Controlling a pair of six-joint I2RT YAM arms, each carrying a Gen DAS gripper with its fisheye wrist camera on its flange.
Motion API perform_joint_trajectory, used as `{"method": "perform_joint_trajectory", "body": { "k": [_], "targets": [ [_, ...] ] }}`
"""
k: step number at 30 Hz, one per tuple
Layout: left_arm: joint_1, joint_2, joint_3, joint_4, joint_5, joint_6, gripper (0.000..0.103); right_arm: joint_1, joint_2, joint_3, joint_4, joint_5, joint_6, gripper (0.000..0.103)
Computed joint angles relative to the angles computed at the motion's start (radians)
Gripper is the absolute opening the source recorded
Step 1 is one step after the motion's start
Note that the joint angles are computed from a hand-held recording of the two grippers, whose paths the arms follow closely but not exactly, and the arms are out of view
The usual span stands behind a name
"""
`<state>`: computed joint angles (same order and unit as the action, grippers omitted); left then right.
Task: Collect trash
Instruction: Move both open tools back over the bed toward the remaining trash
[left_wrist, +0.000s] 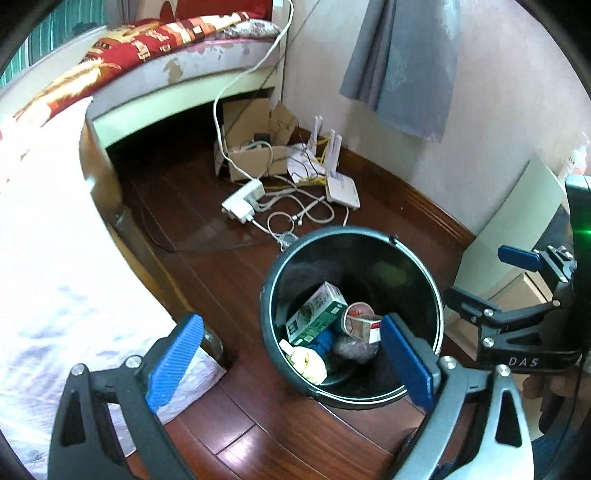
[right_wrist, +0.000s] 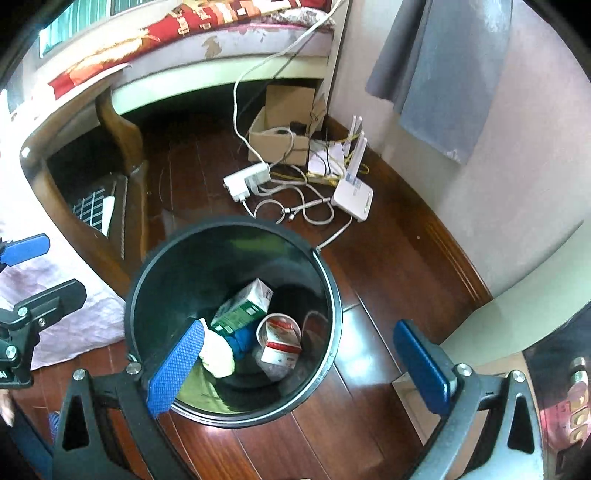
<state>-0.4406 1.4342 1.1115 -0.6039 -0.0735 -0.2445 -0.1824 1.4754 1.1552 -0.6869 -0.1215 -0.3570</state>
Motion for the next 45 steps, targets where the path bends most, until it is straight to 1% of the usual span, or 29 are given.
{"method": "perform_joint_trajectory", "body": {
  "k": [3,14,23,30,38,42,45],
  "targets": [
    [0.005,-0.023,0.012,-0.016,-0.011,0.004,0.103,0.01,-0.025,0.008,-0.015,-0.004,0.004,0.103],
    [0.03,-0.146,0.026,-0.069,-0.063,0.006,0.103,0.091,-0.104,0.07,-0.058,-0.016,0.051,0.103],
    [0.112,-0.249,0.023,-0.103,-0.087,0.017,0.103,0.214,-0.136,0.132,-0.067,0.016,0.105,0.103],
    [0.205,-0.324,0.001,-0.119,-0.075,0.041,0.103,0.333,-0.14,0.179,-0.07,0.044,0.136,0.103],
    [0.398,-0.415,-0.035,-0.141,-0.029,0.102,0.103,0.461,-0.119,0.23,-0.045,0.056,0.186,0.103],
    [0.52,-0.463,-0.056,-0.147,0.029,0.135,0.103,0.538,-0.108,0.251,-0.014,0.067,0.218,0.103],
    [0.634,-0.502,-0.075,-0.14,0.092,0.178,0.103,0.592,-0.076,0.286,-0.006,0.063,0.254,0.103]
  ]
}}
